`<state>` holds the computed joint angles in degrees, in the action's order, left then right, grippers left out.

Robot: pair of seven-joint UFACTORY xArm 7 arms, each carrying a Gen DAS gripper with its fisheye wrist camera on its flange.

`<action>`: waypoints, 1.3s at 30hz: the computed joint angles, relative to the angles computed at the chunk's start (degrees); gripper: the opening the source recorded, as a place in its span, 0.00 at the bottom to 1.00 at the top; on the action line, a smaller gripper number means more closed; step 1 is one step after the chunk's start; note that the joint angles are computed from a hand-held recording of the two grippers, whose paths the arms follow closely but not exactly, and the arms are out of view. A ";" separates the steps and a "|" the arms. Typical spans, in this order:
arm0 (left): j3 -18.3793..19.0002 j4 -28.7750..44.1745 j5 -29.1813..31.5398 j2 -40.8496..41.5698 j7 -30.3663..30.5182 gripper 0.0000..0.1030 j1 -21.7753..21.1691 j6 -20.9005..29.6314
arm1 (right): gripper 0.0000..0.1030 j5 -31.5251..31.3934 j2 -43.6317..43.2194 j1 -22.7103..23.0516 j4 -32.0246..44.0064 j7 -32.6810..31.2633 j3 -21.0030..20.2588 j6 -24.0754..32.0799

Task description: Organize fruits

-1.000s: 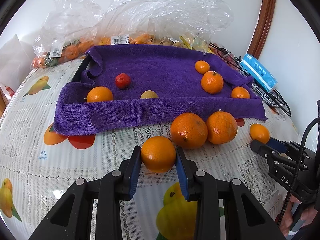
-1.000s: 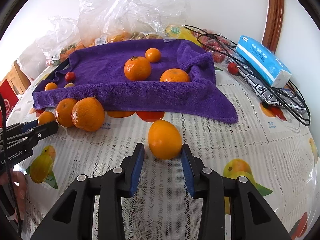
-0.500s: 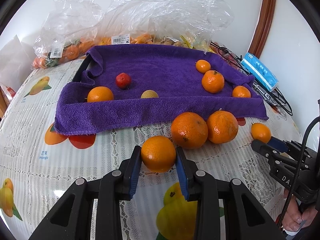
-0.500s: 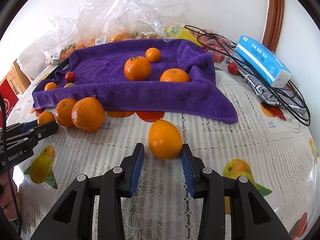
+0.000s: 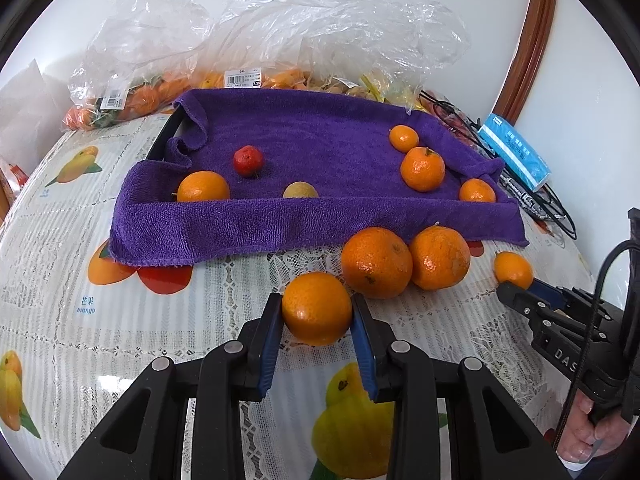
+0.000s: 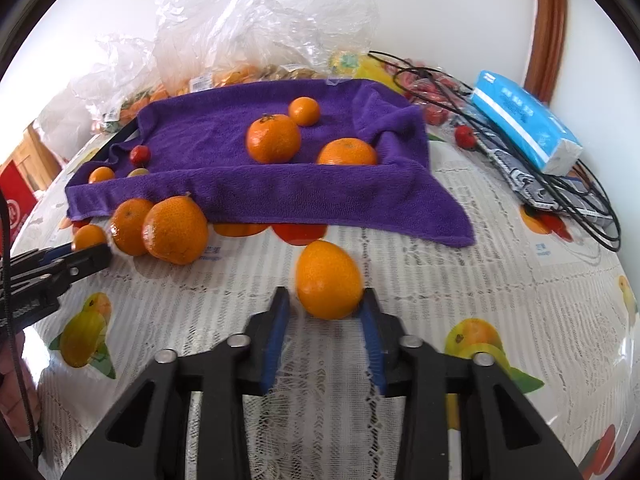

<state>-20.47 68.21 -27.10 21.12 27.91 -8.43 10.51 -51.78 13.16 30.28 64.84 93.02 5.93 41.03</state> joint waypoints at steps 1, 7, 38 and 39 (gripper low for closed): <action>-0.66 -0.16 -0.60 -0.18 0.66 0.31 0.63 -0.04 | 0.30 0.05 -0.12 0.07 -0.06 0.36 -0.02 0.33; -2.87 -1.65 -4.91 -1.80 4.71 0.31 2.99 -1.19 | 0.29 0.25 -0.98 0.64 -0.05 -0.01 0.65 2.48; 0.53 -0.17 -14.33 -3.91 10.20 0.31 0.94 3.21 | 0.29 -6.51 -11.31 -1.98 -9.41 6.63 3.77 1.98; 0.46 0.01 -14.83 -3.85 10.58 0.31 0.98 3.67 | 0.30 -6.66 -12.28 -2.36 -10.15 6.77 4.32 2.61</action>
